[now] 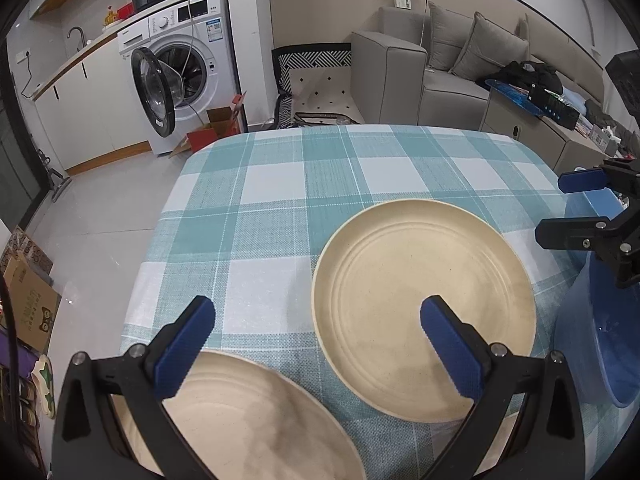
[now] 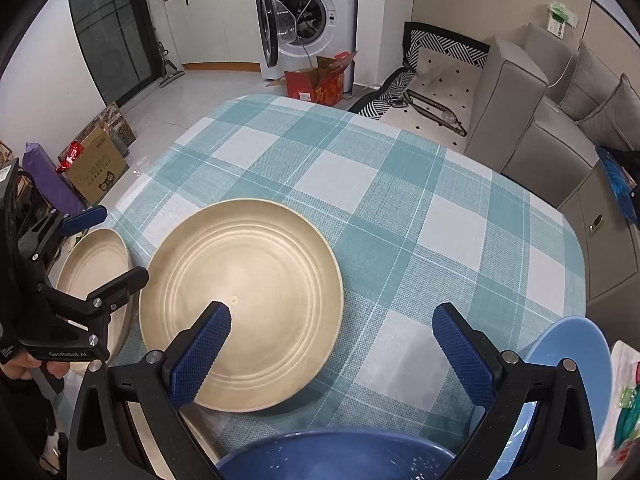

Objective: Organize plates and bowls

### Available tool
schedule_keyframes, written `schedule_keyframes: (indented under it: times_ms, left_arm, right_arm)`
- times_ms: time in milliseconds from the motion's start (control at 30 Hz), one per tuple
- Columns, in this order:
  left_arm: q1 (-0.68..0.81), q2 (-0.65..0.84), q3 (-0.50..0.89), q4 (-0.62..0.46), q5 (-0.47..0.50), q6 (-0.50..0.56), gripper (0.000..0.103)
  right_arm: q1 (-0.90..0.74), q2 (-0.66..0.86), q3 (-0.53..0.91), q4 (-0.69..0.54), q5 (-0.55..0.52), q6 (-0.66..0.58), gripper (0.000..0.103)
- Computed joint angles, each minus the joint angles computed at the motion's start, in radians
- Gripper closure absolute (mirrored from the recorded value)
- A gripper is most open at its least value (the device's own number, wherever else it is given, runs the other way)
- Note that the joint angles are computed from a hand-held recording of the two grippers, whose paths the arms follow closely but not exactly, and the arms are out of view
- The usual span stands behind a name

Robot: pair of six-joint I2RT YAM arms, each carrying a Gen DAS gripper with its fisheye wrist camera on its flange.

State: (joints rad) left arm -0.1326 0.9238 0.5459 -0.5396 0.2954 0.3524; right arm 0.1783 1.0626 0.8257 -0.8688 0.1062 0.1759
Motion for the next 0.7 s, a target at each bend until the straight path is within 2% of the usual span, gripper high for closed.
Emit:
schedule_keyframes:
  times_ms: [433, 700]
  left_arm:
    - [-0.030, 0.079, 0.011, 0.015, -0.036, -0.008, 0.000]
    - [-0.061, 0.103, 0.011, 0.013, -0.054, -0.010, 0.000]
  right_arm:
    - [-0.041, 0.155, 0.013, 0.018, -0.055, -0.007, 0.000]
    - [-0.060, 0.194, 0.015, 0.013, -0.071, -0.014, 0.000]
